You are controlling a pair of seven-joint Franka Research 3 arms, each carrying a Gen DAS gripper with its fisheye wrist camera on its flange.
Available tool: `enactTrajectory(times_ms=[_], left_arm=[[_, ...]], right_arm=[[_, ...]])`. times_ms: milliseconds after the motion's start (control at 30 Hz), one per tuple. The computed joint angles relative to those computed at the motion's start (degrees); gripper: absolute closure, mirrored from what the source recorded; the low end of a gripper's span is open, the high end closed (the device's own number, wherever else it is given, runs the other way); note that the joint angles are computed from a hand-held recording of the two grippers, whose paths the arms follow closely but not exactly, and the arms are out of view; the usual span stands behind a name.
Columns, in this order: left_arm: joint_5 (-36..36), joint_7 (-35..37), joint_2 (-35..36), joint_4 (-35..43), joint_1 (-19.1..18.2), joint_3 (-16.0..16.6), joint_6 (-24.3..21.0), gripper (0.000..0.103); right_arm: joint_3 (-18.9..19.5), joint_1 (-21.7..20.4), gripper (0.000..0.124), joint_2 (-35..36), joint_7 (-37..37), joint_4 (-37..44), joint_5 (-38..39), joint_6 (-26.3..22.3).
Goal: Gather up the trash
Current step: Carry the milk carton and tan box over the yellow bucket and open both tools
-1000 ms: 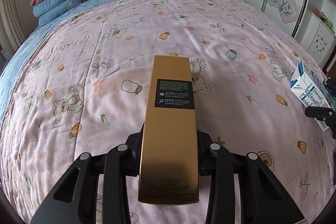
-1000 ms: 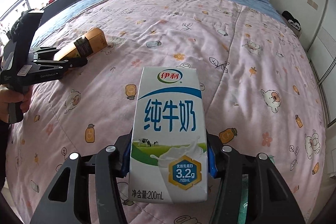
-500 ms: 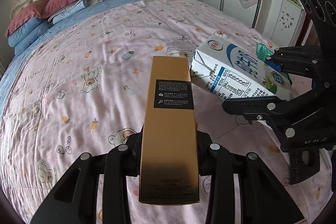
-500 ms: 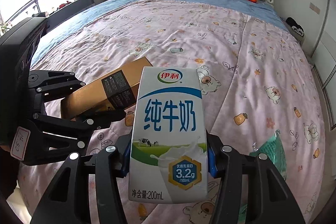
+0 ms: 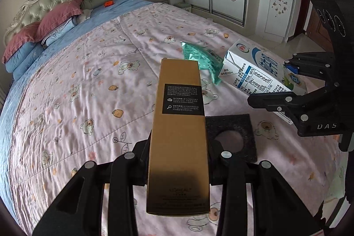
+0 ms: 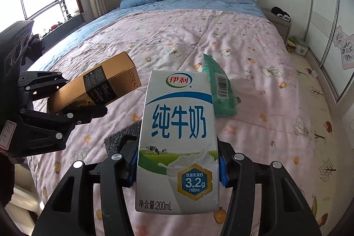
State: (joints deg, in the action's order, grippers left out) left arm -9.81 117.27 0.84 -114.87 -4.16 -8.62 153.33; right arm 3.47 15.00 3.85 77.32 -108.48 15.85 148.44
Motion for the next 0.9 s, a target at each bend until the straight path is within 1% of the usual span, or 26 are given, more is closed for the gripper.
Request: enactTrajectory(times_ms=[133,367,433,567,667,800,900], left_arm=[[1.09,-1.59,-0.73,-0.14,-2.65,-1.96,-0.68,0.067],[4.03,-4.37,3.44,4.48,-8.26,-5.83,-2.79,0.067],[4.95,-5.25,5.52,6.77,-9.85,-6.97,-3.78,0.067],[7.46,-6.58,10.84,12.38,-12.91,-9.06,-6.11,0.067],[9.06,-7.26,15.56,17.75,-15.13,-10.45,-8.85,0.067],[11.8,-7.86,21.15,24.08,-18.44,-11.63,-12.01,0.067],[13.62,-8.28,25.63,29.49,-20.96,-11.93,-14.84,0.067]], right_arm=[[-1.47,-1.75,0.072,-7.28,1.03,-8.19,-1.29,1.07],[-4.08,-6.93,0.072,-18.56,0.85,-20.06,-2.21,1.21],[-5.0,-8.75,0.072,-21.26,0.58,-22.87,-2.17,0.88],[-6.06,-13.55,0.072,-26.09,1.44,-27.55,-4.47,-0.17],[-6.81,-17.17,0.072,-28.63,2.07,-30.08,-6.36,-1.05],[-8.04,-21.2,0.072,-30.22,2.34,-32.05,-7.92,-1.83],[-9.12,-23.82,0.072,-30.72,2.04,-33.23,-8.62,-2.23]])
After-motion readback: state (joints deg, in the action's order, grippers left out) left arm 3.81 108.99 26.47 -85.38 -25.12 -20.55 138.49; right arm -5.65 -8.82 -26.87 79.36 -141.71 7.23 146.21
